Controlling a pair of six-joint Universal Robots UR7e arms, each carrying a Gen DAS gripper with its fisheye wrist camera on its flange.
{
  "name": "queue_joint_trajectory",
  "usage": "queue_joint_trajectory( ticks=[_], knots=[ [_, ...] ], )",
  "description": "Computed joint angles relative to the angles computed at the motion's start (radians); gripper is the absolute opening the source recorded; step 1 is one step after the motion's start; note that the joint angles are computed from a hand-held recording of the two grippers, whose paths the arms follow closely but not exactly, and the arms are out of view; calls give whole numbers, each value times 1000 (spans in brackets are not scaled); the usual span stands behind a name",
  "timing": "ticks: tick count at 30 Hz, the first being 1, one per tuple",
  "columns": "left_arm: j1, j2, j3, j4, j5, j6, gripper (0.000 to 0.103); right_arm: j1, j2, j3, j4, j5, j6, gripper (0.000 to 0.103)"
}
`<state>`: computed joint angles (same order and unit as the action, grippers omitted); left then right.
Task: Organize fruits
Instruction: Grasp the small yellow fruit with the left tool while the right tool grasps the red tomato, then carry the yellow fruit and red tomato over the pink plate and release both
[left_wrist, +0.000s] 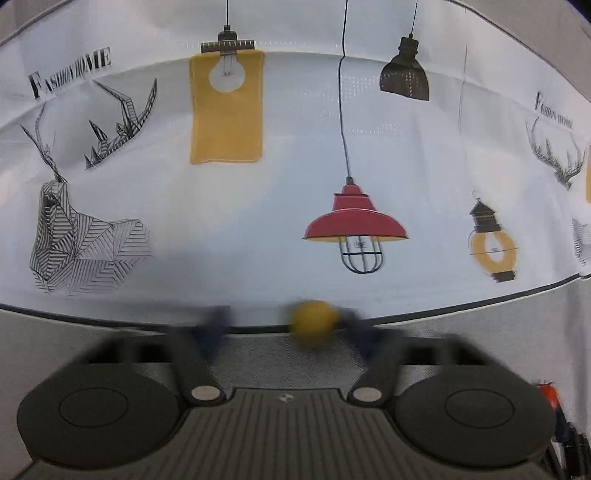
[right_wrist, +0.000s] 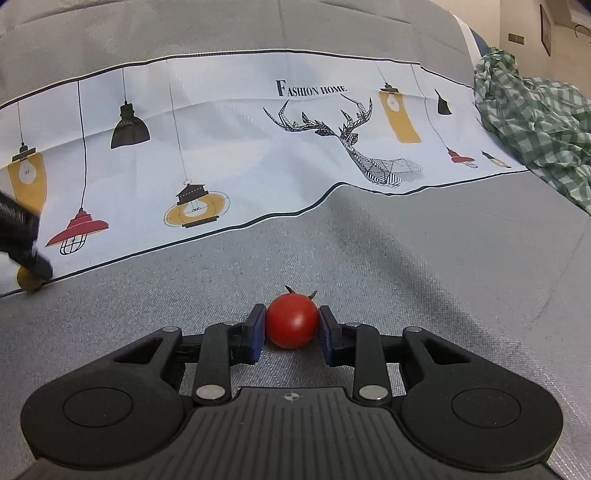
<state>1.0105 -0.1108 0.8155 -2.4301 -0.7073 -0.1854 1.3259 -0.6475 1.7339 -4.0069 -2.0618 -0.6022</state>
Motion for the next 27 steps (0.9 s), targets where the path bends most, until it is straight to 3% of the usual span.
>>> queue_joint_trajectory(
  ticks=[1, 5, 8, 14, 21, 27],
  knots=[
    [-3, -1, 4, -9, 1, 32, 27, 0, 1, -2, 0, -1, 0, 31],
    [-16, -31, 37, 9, 21, 5, 27, 1, -4, 1, -1, -1, 37, 31],
    [-41, -96, 142, -7, 63, -12, 27, -2, -20, 14, 4, 10, 84, 31],
    [-110, -333, 471, 38, 89, -188, 27, 17, -61, 82, -32, 34, 107, 31],
    [-207, -614, 838, 146, 102, -442, 27, 83, -275, 390, 11, 108, 137, 31],
    [-300, -838, 1069, 290, 87, -664, 27, 184, -460, 648, 153, 120, 168, 31]
  ],
)
